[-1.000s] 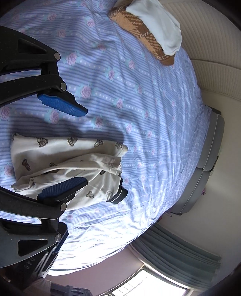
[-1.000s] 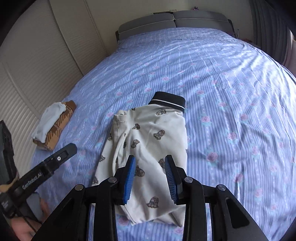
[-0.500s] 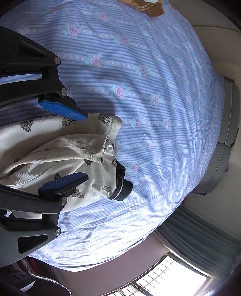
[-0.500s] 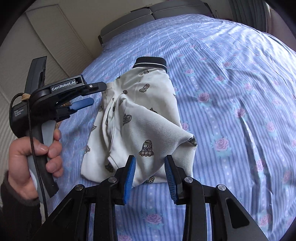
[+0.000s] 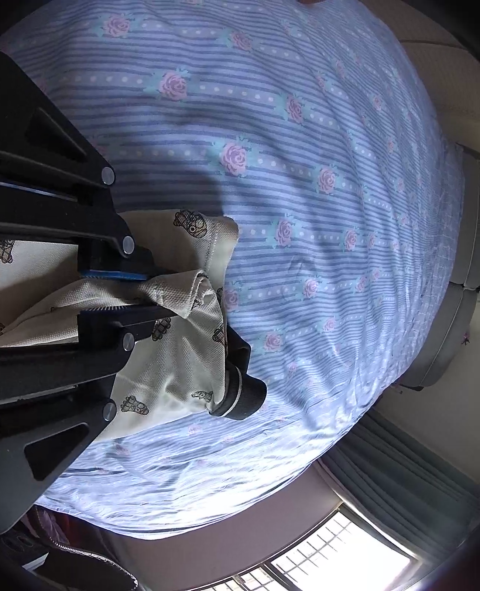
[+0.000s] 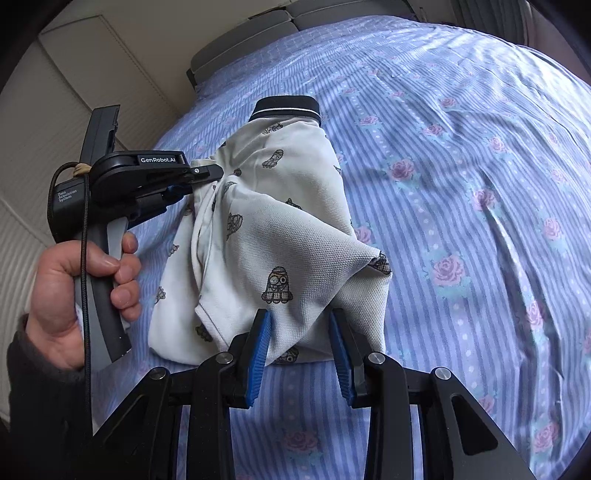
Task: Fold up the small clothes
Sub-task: 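Grasp the folded shirt edge with the left gripper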
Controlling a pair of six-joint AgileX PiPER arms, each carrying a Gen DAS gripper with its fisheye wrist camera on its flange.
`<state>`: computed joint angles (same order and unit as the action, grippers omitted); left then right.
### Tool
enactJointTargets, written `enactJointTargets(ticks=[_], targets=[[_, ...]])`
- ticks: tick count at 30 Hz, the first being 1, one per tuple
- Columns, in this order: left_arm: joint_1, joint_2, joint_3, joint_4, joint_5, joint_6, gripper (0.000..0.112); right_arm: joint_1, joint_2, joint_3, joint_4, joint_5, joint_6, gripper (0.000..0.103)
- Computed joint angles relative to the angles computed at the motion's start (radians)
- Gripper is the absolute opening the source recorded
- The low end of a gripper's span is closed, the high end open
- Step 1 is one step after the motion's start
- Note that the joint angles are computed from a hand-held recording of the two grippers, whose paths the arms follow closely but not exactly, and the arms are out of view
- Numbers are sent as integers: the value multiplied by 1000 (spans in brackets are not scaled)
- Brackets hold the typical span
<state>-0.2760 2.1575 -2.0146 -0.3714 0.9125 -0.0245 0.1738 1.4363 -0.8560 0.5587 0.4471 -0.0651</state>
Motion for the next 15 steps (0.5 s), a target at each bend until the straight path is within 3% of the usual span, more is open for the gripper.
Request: enactJointTargets(ticks=[8,13,14,15], targets=[[0,20,-60,10,49,12,12,20,0,32,157,14,-120,34],[-3,26,-78,18,65,21,12,-47,54,55,451,73,-366,34],[-3,28,-83,18,67,25,12,-57,57,67,507,75,-420,32],[-3,30,-85,15,68,30,12,-63,54,83,562,69,-475,20]])
